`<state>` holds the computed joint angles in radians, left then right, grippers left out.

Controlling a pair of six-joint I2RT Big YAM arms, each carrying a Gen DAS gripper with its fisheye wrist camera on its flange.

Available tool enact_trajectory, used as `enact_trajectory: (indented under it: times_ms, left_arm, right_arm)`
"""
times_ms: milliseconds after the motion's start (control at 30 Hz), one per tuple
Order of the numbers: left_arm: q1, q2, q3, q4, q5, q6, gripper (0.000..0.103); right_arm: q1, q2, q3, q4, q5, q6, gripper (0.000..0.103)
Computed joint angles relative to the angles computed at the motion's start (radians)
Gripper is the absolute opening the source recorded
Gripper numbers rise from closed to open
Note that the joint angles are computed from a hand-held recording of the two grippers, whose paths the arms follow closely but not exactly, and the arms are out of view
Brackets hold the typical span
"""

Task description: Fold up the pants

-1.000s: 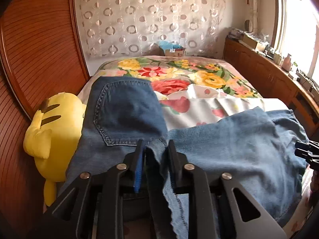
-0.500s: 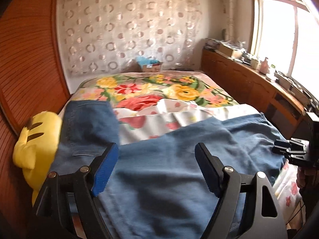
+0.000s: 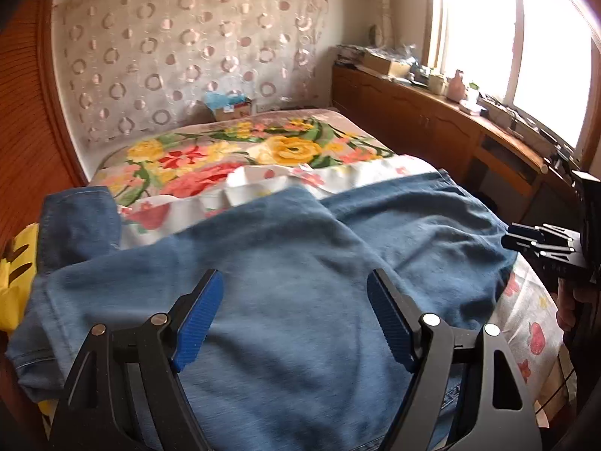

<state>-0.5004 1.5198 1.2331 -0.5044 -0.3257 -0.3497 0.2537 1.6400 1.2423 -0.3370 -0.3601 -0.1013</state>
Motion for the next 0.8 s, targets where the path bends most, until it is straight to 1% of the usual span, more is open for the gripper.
enact_trajectory:
  times_ms: [233,267,433,467,800]
  left_arm:
    - [-0.026,0.058,0.056,-0.027,0.018,0.014,0.079]
    - [-0.030,0.065,0.063,-0.031,0.016,0.016,0.079]
    - [-0.038,0.098,0.089,-0.044,0.034,0.013,0.079]
    - [-0.040,0.105,0.093,-0.046,0.036,0.012,0.079]
    - [-0.050,0.154,0.114,-0.074,0.061,0.000,0.079]
  right_arm:
    - [-0.025,0.013,0.000,0.003,0.040,0.029,0.046]
    - [-0.018,0.012,0.010,-0.033,0.115,0.038,0.046]
    - [-0.027,0.021,0.020,-0.047,0.132,0.059,0.046]
    - [-0.021,0.022,0.023,-0.053,0.165,0.059,0.046]
    - [-0.039,0.031,0.040,-0.088,0.150,0.057,0.046]
